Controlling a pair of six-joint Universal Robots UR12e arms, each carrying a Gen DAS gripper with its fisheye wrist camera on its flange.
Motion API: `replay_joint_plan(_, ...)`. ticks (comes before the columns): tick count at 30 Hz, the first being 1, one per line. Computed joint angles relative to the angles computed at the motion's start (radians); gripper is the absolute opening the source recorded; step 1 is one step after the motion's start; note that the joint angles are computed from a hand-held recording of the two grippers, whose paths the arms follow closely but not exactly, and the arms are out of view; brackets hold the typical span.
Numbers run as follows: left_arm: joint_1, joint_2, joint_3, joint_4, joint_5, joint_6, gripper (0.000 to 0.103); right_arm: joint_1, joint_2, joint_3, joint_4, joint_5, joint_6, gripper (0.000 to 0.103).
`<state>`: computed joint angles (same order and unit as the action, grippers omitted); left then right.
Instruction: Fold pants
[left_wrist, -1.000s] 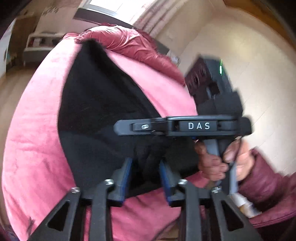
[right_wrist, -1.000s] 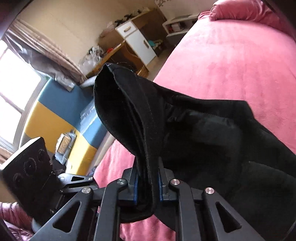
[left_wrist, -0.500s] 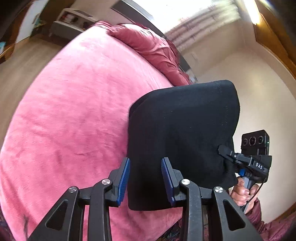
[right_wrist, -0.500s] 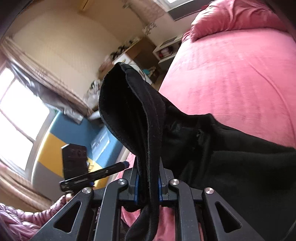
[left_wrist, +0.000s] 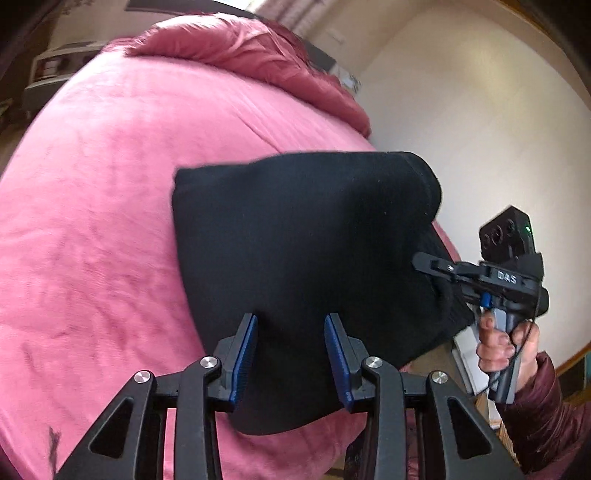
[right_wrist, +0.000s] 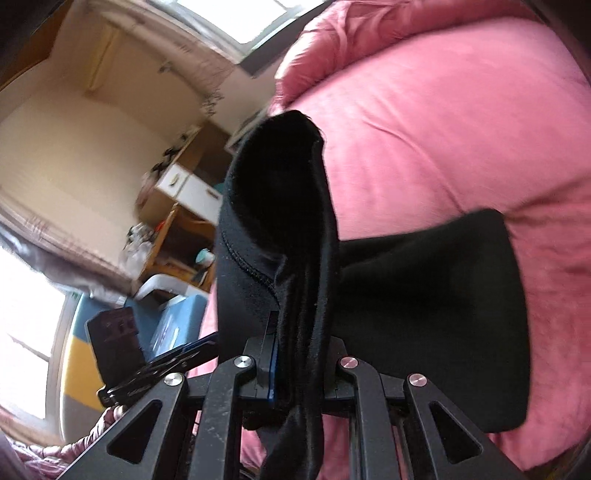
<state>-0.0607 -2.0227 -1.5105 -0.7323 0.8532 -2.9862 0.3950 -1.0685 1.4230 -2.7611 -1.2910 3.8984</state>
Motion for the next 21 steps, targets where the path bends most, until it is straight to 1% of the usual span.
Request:
replay_joint_plan(3,-0.014,-0.007,0.010,-0.054,-0.006,0.038,0.038,-0.013,-0.007,0.033,-0.003,-0.011,0.040,0.015)
replay_joint_plan(6,-0.026,-0.013,0.017,-0.090,-0.016,0.063,0.038,-0.026,-0.009,0.056,-0.010,-0.017,0.070,0.015)
replay_joint_plan(8,-0.033,-0.020,0.028,-0.123,-0.024,0.080,0.038,-0.037,-0.007,0.063,0.006,-0.011,0.078,0.015)
replay_joint_plan(12,-0.043,-0.035,0.048,-0.162,-0.035,0.079,0.038,-0.051,-0.005,0.076,0.031,-0.018,0.076,0.015)
replay_joint_plan(14,-0.047,-0.040,0.057,-0.186,-0.043,0.092,0.038,-0.058,-0.008,0.090,0.019,-0.014,0.080,0.017)
replay_joint_plan(18,-0.056,-0.049,0.065,-0.201,-0.035,0.108,0.038,-0.070,-0.023,0.121,-0.013,-0.016,0.110,0.020)
replay_joint_plan(20,-0.054,-0.043,0.056,-0.187,-0.037,0.114,0.038,-0.073,-0.040,0.142,-0.023,-0.045,0.136,0.020)
replay_joint_plan(21,-0.052,-0.040,0.051,-0.183,-0.040,0.117,0.038,-0.072,-0.055,0.154,-0.025,-0.072,0.146,0.021)
